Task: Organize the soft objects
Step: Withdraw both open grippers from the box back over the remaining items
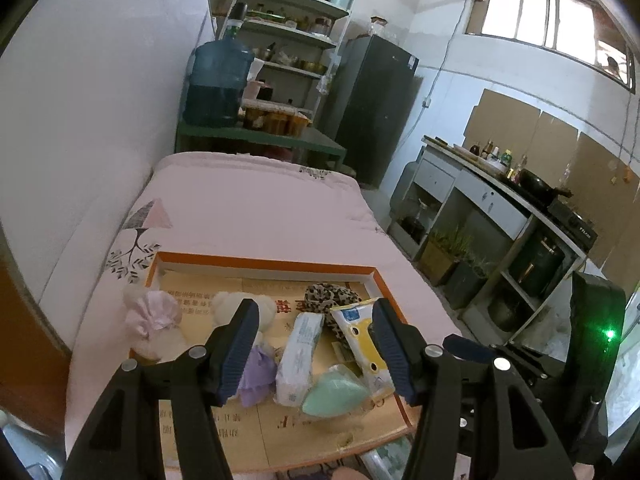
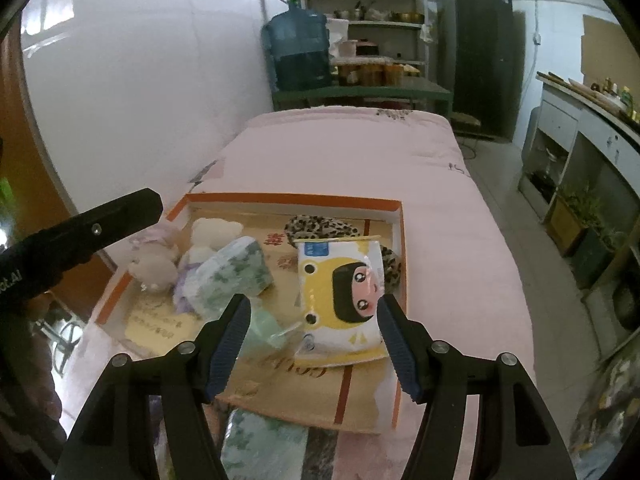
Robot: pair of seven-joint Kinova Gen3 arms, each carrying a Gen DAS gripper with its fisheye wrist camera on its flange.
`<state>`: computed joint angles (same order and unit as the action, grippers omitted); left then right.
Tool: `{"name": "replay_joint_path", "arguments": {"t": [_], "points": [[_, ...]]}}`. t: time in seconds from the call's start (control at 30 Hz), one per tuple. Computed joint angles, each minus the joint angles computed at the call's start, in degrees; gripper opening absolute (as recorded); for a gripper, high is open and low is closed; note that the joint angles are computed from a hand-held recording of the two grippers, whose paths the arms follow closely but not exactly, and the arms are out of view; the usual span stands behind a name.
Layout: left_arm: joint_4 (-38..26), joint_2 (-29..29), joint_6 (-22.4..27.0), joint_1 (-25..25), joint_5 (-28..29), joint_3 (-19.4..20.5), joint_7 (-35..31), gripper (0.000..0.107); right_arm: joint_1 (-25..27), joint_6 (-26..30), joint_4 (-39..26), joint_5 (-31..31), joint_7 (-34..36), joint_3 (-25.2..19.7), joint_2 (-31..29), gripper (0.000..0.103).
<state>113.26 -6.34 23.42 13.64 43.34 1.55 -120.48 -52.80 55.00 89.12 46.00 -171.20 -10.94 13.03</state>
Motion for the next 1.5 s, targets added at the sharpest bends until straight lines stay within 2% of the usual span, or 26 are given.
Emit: {"name": "replay_joint_path", "arguments": {"t": [0.17,0.4,0.53,0.73,0.83,0.97,1.3,1.5], "points": [[2.2,-2.4,1.0,0.6,3.9,-1.9,-2.9,0.059,-2.3,2.3,0.3,2.0,-2.6,-1.0,-0.8,0.067],[5.1,-6.1,0.3,1.4,3.2,-2.9,-1.4,0.059,-4.5,5.2,0.3,4.2,-4.8,-2.6,-1.5,0.067],[6.4,-8.7,-1.0,1.0,-2.4,-1.3,4.4,0.059,-5.6,6.5,0.7,5.4,-6.8,-3.5,-2.1,0.067],[8.1,-13.0,-2.6,-2.2,-13.5,3.7,15.2,0.059,-7.0,8.3,1.2,6.5,-8.9,-4.8,-2.5,0.067],[8.6,-14.2,-2.3,-1.1,-16.2,2.9,17.6,0.059,-7.6,9.2,1.3,6.7,-9.6,-5.2,-2.4,0.067],[9.7,-16.4,-2.5,-2.6,-21.6,5.2,22.3,0.059,-8.3,9.7,1.5,6.9,-10.5,-5.6,-2.4,0.067],[11.5,-20.5,-2.4,-2.2,-30.9,7.4,31.2,0.059,-10.7,12.0,2.0,8.8,-13.3,-6.4,-2.3,0.067],[12.5,-22.5,-2.0,-0.8,-34.1,7.6,33.8,0.059,-12.1,13.4,2.4,10.0,-14.9,-7.1,-2.4,0.067]]}}
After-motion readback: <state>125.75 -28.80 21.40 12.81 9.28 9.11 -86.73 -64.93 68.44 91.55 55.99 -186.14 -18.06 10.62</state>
